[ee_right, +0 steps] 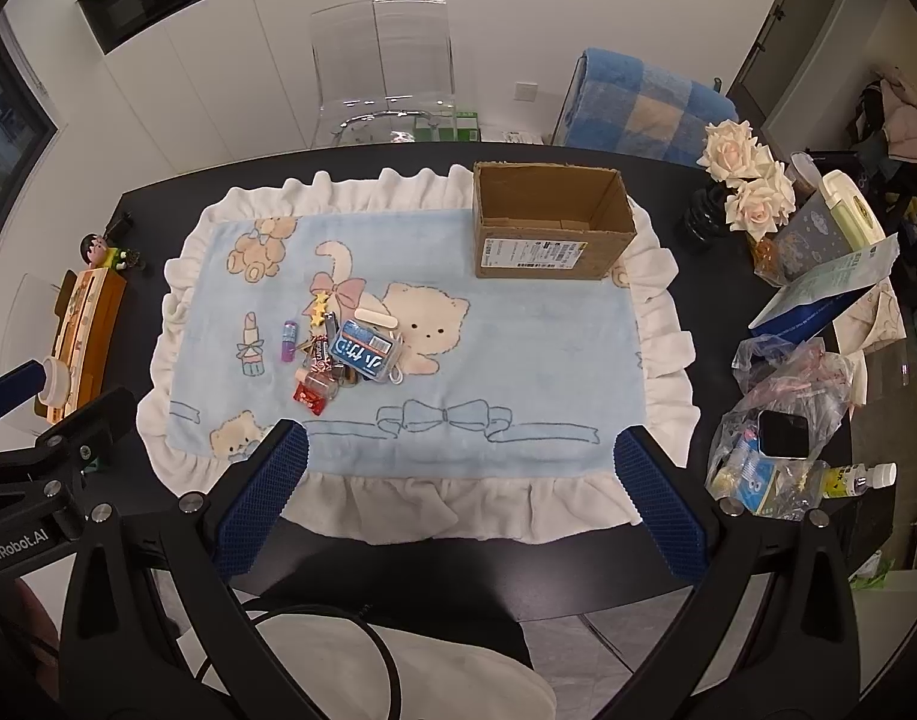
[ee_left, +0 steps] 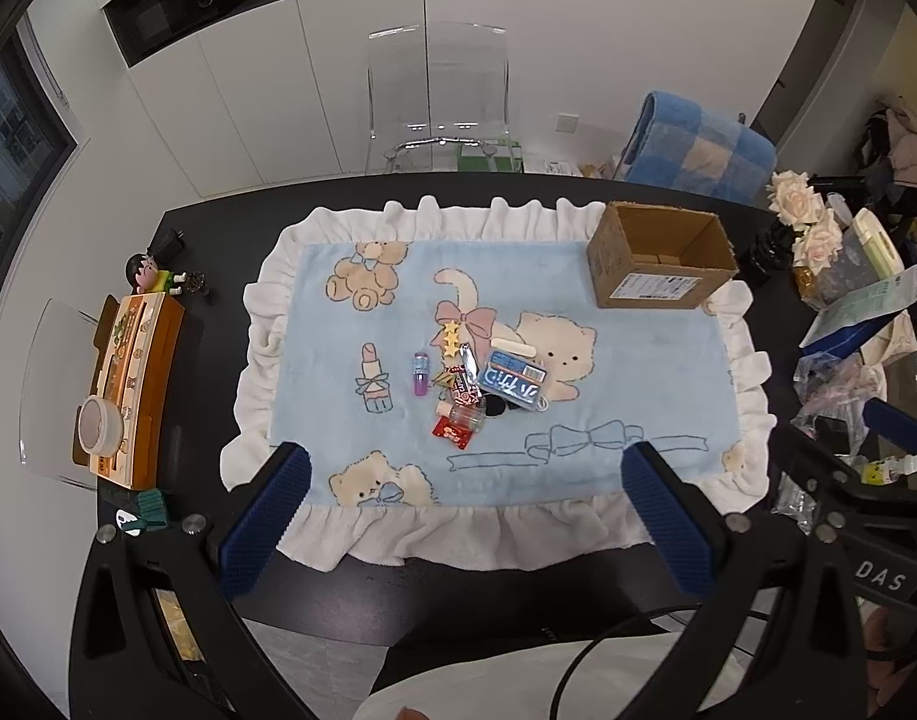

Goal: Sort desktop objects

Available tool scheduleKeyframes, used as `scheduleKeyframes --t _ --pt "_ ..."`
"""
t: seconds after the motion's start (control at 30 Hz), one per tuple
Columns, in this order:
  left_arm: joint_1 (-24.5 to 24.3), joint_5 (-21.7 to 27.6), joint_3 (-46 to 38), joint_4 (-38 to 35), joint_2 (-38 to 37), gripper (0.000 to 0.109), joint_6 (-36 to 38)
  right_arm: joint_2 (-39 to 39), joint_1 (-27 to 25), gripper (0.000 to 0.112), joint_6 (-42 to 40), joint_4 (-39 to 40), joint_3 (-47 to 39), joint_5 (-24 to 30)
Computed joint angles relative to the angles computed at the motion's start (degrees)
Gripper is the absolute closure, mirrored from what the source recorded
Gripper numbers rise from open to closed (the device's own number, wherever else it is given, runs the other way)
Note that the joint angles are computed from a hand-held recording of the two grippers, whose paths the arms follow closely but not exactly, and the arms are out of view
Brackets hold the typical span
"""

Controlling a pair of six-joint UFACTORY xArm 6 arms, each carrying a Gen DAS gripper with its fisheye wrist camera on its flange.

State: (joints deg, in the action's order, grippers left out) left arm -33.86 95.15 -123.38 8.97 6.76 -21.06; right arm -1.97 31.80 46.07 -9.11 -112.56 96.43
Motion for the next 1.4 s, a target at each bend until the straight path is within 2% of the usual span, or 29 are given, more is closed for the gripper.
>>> scheduleKeyframes --t 0.07,0.1,0.2,0.37,1.0,1.4 --pt "-0.3 -0.2 0.7 0.1 -0.4 0.006 -1.5 -0.1 0.0 0.009 0.1 -0.1 0.1 -0.1" --pt "-0.1 1.3 -2.2 -0.2 1.5 0.006 -1.5 -0.1 0.0 0.009 0.1 -0.2 0.2 -0.2" --pt "-0.4 1.9 -3.5 0.2 2.2 0.006 -1.8 -2.1 -0.8 0.009 0.0 0.6 2.6 -2.2" --pt "0.2 1.6 -2.4 -0.3 1.2 0.006 -1.5 -1.1 -0.4 0.009 -0.2 -0.6 0.3 -0.1" --pt "0.8 3.6 -5.7 -0.7 3.5 0.006 -0.9 -0.6 0.5 0.009 0.3 -1.1 0.2 -0.8" --pt "1.5 3.3 -4.5 -1.4 3.4 0.006 -0.3 0.1 0.1 0.009 0.3 0.3 0.1 -1.0"
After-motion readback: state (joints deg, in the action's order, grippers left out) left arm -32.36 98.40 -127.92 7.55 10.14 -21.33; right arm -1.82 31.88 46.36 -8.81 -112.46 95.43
